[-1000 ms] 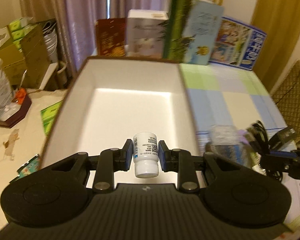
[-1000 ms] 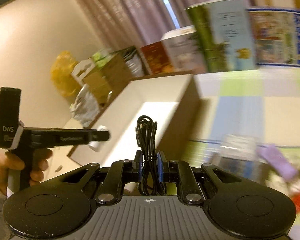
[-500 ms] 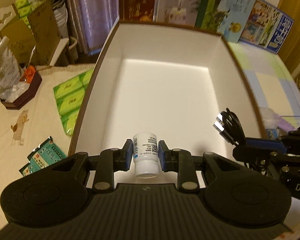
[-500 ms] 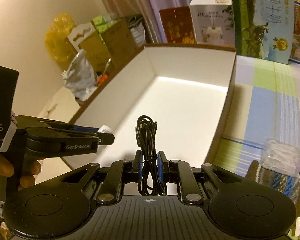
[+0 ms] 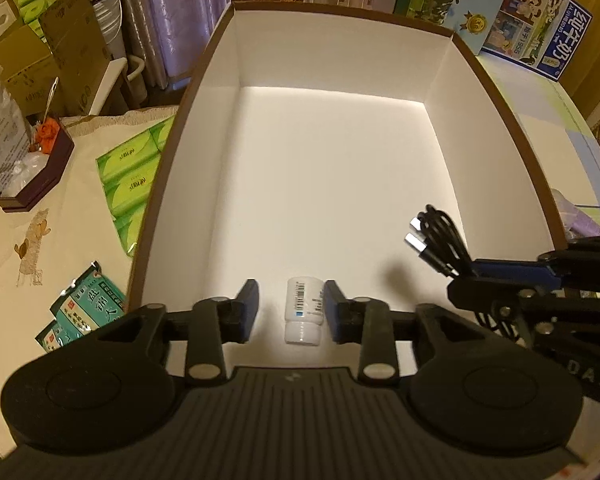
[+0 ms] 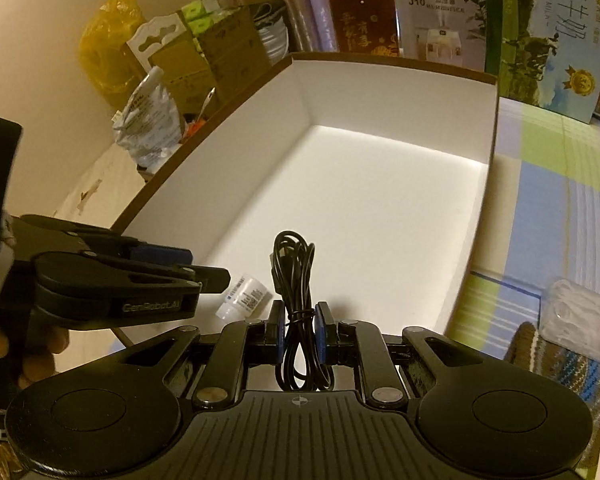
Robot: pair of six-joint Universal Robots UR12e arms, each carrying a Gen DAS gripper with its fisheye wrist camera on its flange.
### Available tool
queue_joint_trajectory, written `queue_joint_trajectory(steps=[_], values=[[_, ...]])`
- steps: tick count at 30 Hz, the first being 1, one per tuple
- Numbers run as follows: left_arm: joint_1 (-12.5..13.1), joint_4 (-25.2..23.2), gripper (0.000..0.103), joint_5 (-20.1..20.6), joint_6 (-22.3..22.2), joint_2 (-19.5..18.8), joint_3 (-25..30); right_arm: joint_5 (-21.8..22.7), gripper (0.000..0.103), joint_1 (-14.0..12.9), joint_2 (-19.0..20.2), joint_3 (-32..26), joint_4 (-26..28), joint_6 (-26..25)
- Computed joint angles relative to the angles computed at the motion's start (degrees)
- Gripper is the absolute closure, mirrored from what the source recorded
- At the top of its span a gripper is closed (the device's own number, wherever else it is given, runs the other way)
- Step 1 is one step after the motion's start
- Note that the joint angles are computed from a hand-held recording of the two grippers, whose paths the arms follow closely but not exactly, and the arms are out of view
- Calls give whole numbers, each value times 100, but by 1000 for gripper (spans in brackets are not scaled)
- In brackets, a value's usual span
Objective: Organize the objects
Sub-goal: 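Carry the cable and pill bottle into the brown box and open both tools, then withdraw both tools from the box back over the table items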
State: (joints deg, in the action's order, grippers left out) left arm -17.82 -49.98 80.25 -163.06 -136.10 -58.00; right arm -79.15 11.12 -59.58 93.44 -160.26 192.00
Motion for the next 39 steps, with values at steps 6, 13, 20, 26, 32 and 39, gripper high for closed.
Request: queue_joint_trajectory(steps=[6, 13, 20, 26, 32, 39], values=[[28, 136, 58, -57, 19, 75, -85, -40, 84, 45, -10, 50, -239, -103], [79, 272, 49, -154, -42, 230, -263, -162, 60, 75, -189, 251, -506, -237], [85, 422, 39, -371, -34, 471, -538, -268, 47, 79, -501, 618, -928, -127], [34, 526, 39, -552, -44, 656, -765, -291, 45, 8, -737, 887, -1081, 1], [-50, 595, 39, -565, -167, 813, -984, -196, 43, -145, -1015, 1239, -1180, 16], [-209, 746, 39, -615, -262, 1047, -1314, -164, 43, -372, -1408, 1743, -1300, 2]])
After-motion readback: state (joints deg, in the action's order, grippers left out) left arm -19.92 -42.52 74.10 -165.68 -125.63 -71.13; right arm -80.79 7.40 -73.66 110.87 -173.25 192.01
